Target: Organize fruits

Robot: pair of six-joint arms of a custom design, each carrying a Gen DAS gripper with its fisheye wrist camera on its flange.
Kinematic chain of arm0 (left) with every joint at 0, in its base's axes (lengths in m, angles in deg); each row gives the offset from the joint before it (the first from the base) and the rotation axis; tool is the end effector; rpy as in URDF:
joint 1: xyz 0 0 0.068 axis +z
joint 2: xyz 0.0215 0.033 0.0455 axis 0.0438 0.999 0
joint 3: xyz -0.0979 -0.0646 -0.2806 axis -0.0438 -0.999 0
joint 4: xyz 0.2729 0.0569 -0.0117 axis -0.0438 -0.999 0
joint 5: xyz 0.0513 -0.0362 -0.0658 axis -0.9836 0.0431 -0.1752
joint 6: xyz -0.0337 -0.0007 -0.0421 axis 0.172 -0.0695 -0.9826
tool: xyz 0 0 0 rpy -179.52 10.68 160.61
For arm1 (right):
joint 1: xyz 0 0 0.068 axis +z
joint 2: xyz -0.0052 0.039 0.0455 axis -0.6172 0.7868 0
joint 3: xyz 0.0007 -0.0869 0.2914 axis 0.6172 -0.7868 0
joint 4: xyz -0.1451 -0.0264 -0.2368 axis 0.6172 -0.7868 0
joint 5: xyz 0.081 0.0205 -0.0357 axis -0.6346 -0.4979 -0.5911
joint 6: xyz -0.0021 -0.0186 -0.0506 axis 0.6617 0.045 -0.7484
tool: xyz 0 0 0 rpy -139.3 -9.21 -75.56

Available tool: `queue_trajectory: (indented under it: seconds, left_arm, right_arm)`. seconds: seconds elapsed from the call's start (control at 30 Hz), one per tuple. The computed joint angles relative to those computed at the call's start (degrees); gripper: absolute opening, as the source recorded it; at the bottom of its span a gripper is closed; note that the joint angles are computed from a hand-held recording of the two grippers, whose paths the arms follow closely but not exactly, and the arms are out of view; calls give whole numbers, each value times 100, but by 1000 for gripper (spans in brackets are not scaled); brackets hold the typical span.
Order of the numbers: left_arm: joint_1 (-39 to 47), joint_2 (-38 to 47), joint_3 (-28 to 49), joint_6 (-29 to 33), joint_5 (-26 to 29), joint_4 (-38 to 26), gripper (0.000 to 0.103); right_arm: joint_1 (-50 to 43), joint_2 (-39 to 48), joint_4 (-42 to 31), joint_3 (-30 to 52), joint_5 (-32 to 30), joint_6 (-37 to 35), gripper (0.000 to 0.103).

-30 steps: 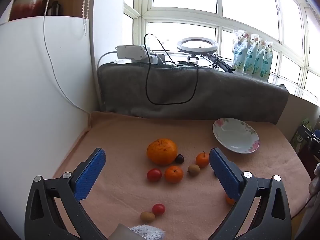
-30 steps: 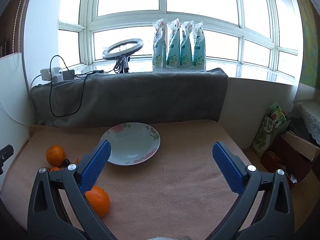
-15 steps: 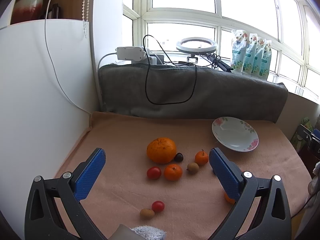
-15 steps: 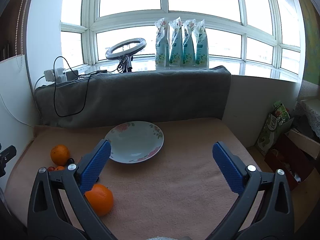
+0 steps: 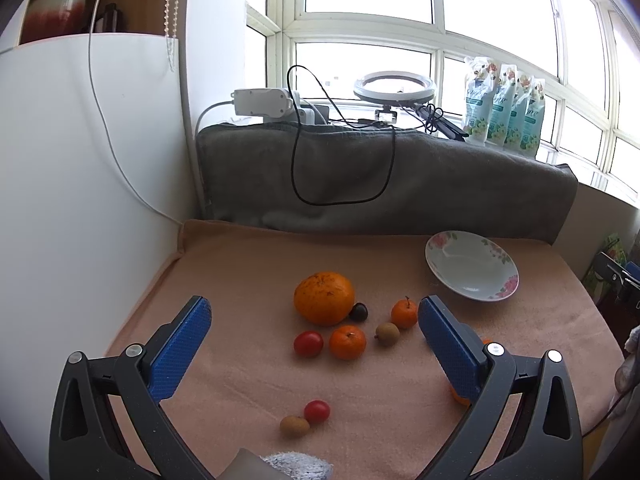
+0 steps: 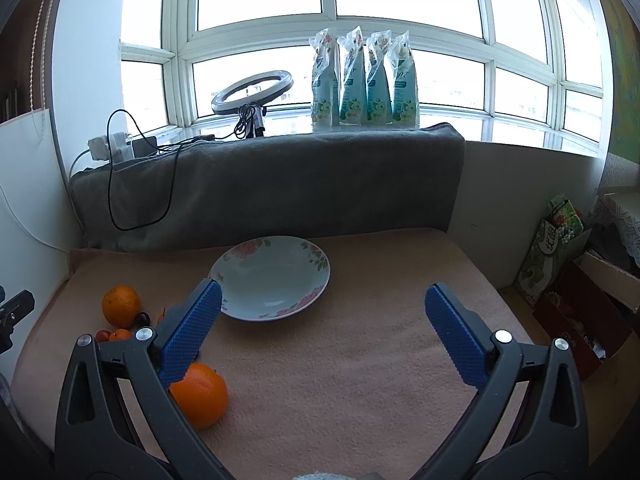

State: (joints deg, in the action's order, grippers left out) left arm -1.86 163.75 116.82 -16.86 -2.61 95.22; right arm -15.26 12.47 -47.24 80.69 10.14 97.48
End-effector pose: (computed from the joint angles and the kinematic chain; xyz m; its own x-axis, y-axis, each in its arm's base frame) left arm 0.3011 -0.0236 0.1466 -0.5231 0.0356 -0.8515 0.0878 0.9961 -0.0122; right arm 0.2747 0.0952 0.1441 -0.4387 0.1370 -0.8881 0.2514 0.9676 0.0251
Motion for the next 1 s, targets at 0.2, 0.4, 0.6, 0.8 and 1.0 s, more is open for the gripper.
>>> queue_trajectory:
  seconds: [0.2, 0.4, 0.6, 0.8, 1.0]
  left_arm:
    - [6, 7, 17, 2, 5, -19, 102]
    - [-8, 31, 53, 9, 0, -58, 102]
    - [-28, 41, 58, -5, -8, -64, 102]
    - [-33, 49, 61, -15, -8, -64, 102]
    - [-27, 60, 88, -7, 16, -91, 103]
  right_arm:
    - [-30, 64, -26, 50, -121, 7, 103]
    - [-66, 103, -41, 82, -190, 21, 103]
    - [-83, 148, -13, 91, -246, 38, 103]
    - [-100, 190, -2, 101, -293, 45, 103]
    - [-106, 229, 10, 123, -312, 44, 103]
